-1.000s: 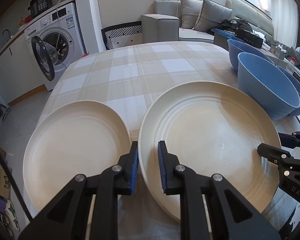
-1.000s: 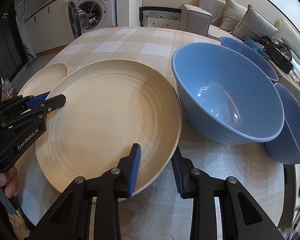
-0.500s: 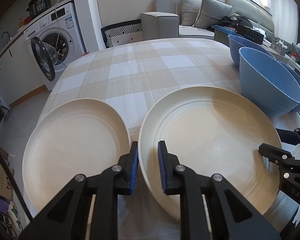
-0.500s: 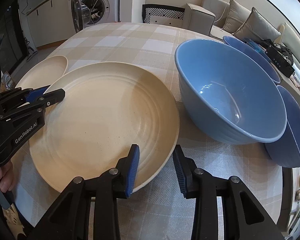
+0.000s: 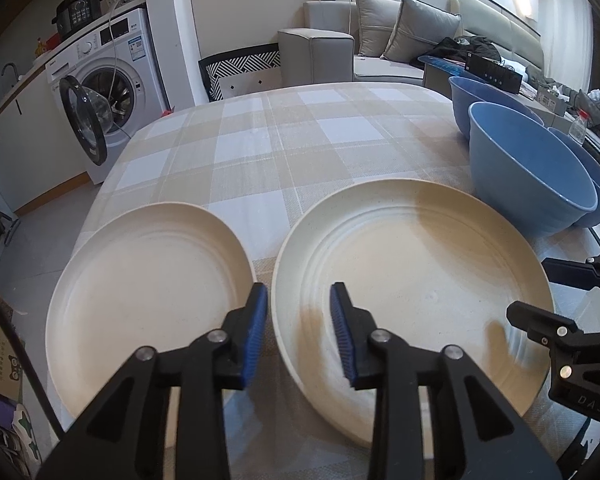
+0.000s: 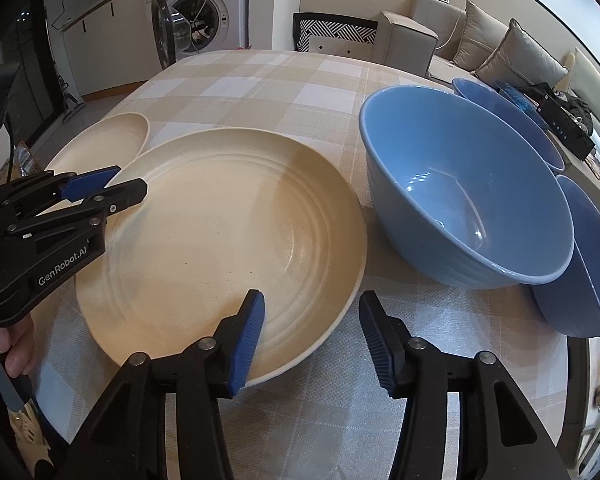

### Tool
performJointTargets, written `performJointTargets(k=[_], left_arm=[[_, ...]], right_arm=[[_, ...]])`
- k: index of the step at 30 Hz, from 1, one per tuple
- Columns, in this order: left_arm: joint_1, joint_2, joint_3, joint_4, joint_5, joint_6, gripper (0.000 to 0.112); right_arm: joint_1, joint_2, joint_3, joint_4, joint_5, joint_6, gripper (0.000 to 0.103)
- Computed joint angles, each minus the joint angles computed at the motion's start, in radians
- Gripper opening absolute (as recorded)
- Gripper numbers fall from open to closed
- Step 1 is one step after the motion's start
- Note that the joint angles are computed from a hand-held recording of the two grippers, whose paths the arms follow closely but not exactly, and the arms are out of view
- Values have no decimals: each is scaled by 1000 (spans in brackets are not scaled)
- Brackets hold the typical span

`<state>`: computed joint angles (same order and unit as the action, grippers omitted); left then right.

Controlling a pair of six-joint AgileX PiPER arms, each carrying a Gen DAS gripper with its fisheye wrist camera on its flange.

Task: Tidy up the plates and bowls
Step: 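Lower the plate and open both tools to release it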

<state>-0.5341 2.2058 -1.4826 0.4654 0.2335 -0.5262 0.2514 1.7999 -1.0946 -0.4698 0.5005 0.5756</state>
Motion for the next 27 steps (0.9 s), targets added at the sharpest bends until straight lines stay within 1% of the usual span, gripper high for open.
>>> performJointTargets(k=[1,2,4,6,8,15,22,24,25,27], left_arm=[[0,-5,6,23,-3,-26,44],[0,-9,9,28,-3,-35,45],[6,-15,12,-13,-1,-3,46],[7,-21,17,-18,0,-6,46],[9,-26,23,-17,-1,-13,47],[13,-57,55,-50,-14,1,50],[14,-96,93,-26,-26,-30,52],[15,-101,95,-18,-25,-42,54],[16,-105,100,-15,-26,-47,56],[17,-116,114,2,-38,-74,74]], right_arm=[[1,-2,2,0,-2,3,52],[0,-7,5,3,-8,1,53],[-2,-18,11,5,-16,3,59],[-5,-33,24,9,-33,5,70],[-5,-47,35,1,-50,19,74],[-9,-79,51,7,-76,20,79],[-7,-110,73,-1,-110,40,83],[-8,-123,82,-3,-126,45,86],[-9,-126,83,-6,-130,49,86],[-8,-135,87,-6,-139,50,87]])
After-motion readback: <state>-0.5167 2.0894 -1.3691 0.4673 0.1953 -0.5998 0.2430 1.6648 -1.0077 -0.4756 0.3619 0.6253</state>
